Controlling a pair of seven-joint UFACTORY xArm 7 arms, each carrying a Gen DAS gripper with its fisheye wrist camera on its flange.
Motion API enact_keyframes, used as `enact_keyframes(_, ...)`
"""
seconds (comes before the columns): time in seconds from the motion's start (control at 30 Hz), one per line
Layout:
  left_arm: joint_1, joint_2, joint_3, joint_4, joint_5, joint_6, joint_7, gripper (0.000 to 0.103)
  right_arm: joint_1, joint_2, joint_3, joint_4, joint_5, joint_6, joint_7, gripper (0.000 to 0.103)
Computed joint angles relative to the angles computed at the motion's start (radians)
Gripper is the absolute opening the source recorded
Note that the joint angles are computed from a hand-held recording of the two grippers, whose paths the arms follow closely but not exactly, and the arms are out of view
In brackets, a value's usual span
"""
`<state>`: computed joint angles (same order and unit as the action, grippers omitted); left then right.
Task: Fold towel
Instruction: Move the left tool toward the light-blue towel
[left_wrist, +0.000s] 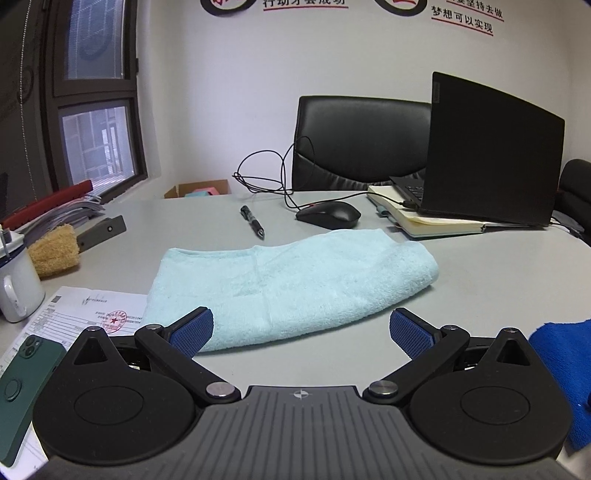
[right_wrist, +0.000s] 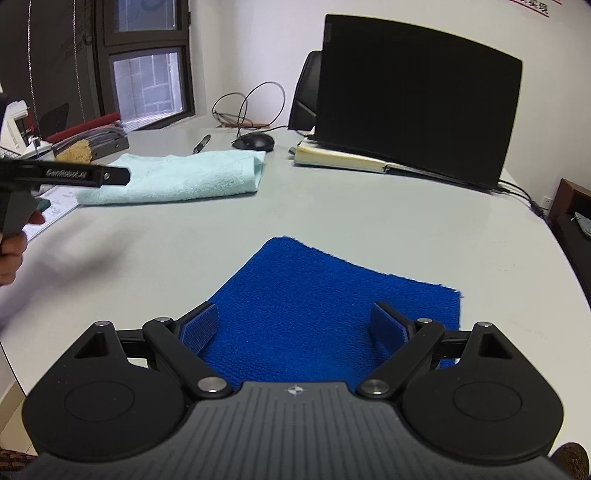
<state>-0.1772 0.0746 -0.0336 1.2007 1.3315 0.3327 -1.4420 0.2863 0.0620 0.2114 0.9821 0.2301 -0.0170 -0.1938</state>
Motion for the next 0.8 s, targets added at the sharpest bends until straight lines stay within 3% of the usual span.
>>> enact_keyframes(0.33, -0.02, 0.139, 0.061, 0.136, -0.209, -0.025, 0.191, 0.103, -0.002, 0.041, 0.001, 0.047, -0.036, 0.04, 0.0, 0.093)
enact_keyframes(0.63, -0.052, 0.28, 0.108, 0.288, -0.444, 0.01, 0.411, 0.103, -0.063, 0.032, 0.07, 0.055, 0.179, 0.086, -0.229, 0.094)
enact_keyframes(0.8, -0.048, 0.326, 0.11, 0.326, -0.598, 0.019, 0.539, 0.103, -0.045, 0.021, 0.044, 0.059, 0.243, 0.119, -0.306, 0.094)
